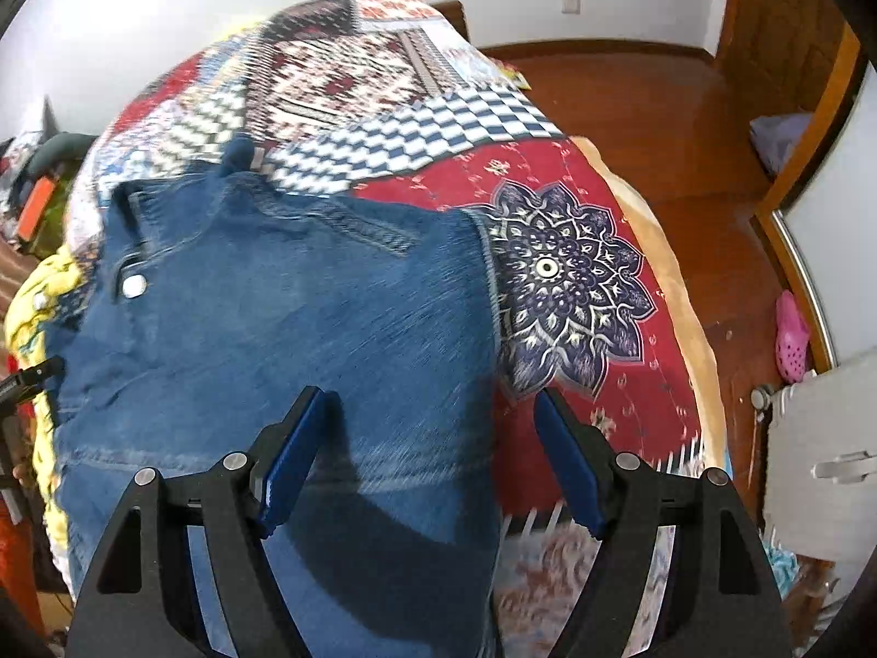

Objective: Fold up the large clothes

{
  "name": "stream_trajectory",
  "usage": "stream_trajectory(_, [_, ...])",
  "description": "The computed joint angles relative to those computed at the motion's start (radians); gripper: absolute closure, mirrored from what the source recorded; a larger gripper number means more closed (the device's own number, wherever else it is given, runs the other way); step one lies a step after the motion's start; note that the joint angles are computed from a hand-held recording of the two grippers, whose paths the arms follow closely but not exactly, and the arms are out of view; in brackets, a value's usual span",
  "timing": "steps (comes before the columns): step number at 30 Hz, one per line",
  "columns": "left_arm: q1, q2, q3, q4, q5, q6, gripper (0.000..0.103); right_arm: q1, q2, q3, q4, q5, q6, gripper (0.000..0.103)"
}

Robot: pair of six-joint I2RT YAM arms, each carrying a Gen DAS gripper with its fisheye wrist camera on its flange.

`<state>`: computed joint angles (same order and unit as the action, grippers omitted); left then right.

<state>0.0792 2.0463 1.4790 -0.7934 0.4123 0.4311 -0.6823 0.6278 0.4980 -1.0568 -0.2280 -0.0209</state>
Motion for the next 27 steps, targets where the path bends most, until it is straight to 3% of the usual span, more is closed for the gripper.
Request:
stream_trajectory(2, [-0.006,0.014,0.004,0.011,0.038,-0.015,0.054,-0.043,0.045,-0.004,0.045,-0.030,-0.031,0.029])
stream_trajectory(3, [-0.006,0.009,-0.002,0.022,0.054,-0.013,0.068,-0.056,0.061,-0.005,0.065,-0.045,-0.041,0.029])
stream_trajectory(5, [-0.007,0.000,-0.016,0.028,0.104,-0.014,0.078,-0.080,0.109,-0.003,0.101,-0.070,-0.058,0.032])
stream_trajectory(6, [-0.007,-0.010,-0.030,0.043,0.115,-0.024,0.079,-0.075,0.129,-0.001,0.113,-0.069,-0.060,0.046])
stream_trajectory(9, [0.005,-0.041,-0.057,0.055,0.150,-0.024,0.086,-0.059,0.139,-0.003,0.134,-0.082,-0.046,0.073])
stream_trajectory(12, [0.025,-0.073,-0.060,0.043,0.174,-0.021,0.089,-0.024,0.101,-0.002,0.133,-0.070,-0.001,0.089])
stream_trajectory(16, [0.040,-0.130,-0.048,0.014,0.202,-0.033,0.089,-0.007,0.066,0.046,0.097,-0.079,-0.004,0.092])
stream_trajectory(21, [0.013,-0.181,-0.058,0.076,0.157,-0.055,0.090,0.064,0.096,0.131,0.128,-0.076,0.066,0.094])
stream_trajectory(27, [-0.012,-0.075,0.003,0.081,0.073,-0.091,0.089,0.222,0.172,0.111,0.253,0.085,0.154,0.094])
